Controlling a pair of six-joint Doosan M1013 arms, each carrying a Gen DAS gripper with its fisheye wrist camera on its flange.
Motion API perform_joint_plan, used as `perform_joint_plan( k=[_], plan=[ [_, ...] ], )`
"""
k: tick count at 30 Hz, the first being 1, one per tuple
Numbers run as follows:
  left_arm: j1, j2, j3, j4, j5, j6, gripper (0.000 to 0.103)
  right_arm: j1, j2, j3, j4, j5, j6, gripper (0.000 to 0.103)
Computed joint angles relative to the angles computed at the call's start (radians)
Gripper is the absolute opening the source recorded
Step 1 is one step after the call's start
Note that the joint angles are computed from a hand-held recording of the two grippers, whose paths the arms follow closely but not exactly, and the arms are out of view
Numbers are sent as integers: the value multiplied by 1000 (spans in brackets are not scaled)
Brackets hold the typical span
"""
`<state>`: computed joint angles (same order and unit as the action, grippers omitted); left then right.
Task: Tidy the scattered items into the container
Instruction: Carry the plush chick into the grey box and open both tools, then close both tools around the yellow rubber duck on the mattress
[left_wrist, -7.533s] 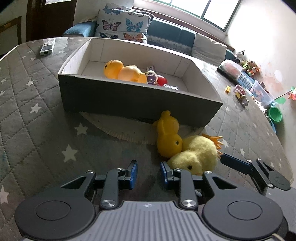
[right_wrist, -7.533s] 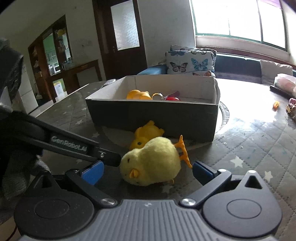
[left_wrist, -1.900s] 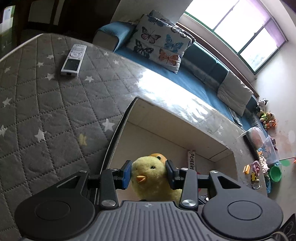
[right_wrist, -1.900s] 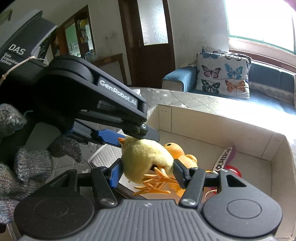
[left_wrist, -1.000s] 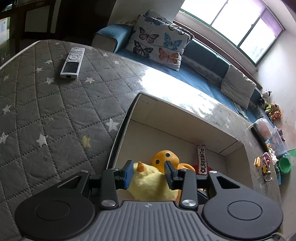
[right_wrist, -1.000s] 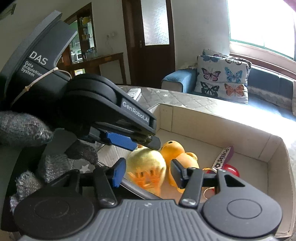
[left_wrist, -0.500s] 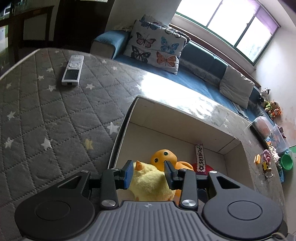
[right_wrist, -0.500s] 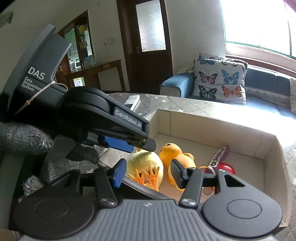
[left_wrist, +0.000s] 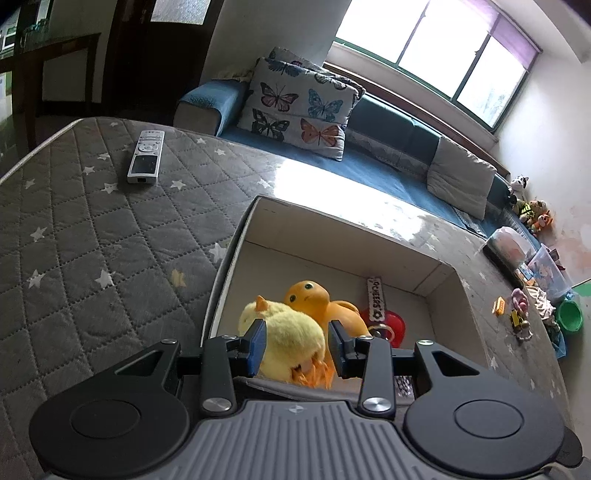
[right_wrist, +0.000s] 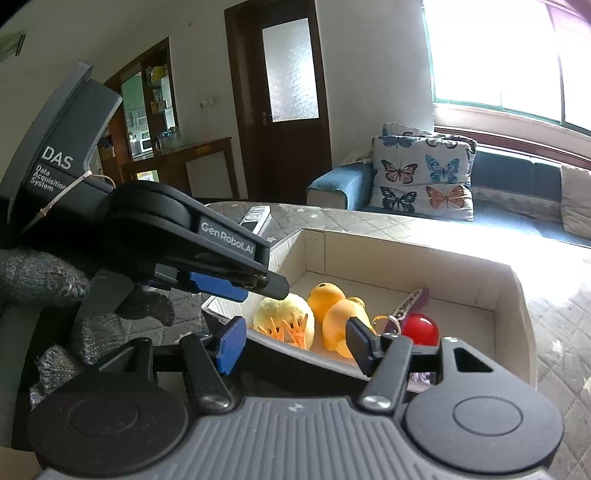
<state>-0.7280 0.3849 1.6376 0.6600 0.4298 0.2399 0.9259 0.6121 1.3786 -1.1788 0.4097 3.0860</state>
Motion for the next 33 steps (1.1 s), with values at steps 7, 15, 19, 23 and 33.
perform_joint_plan(
  k=[7, 15, 19, 23, 33],
  plan=[
    [-32, -21, 27, 119, 24, -104, 40, 20, -25, 45, -89, 33, 101, 69],
    [-56, -29, 46, 131, 41, -119, 40, 37, -45, 86, -111, 58, 149, 77],
    [-74, -31, 50, 166, 67, -140, 40, 43, -54, 106, -125, 69, 177, 77],
    [-89, -31, 55, 189, 83, -155, 40, 48, -63, 127, -138, 80, 210, 79],
    [-110, -31, 73, 174, 83, -152, 40, 60, -75, 167, -113, 124, 230, 82]
  ],
)
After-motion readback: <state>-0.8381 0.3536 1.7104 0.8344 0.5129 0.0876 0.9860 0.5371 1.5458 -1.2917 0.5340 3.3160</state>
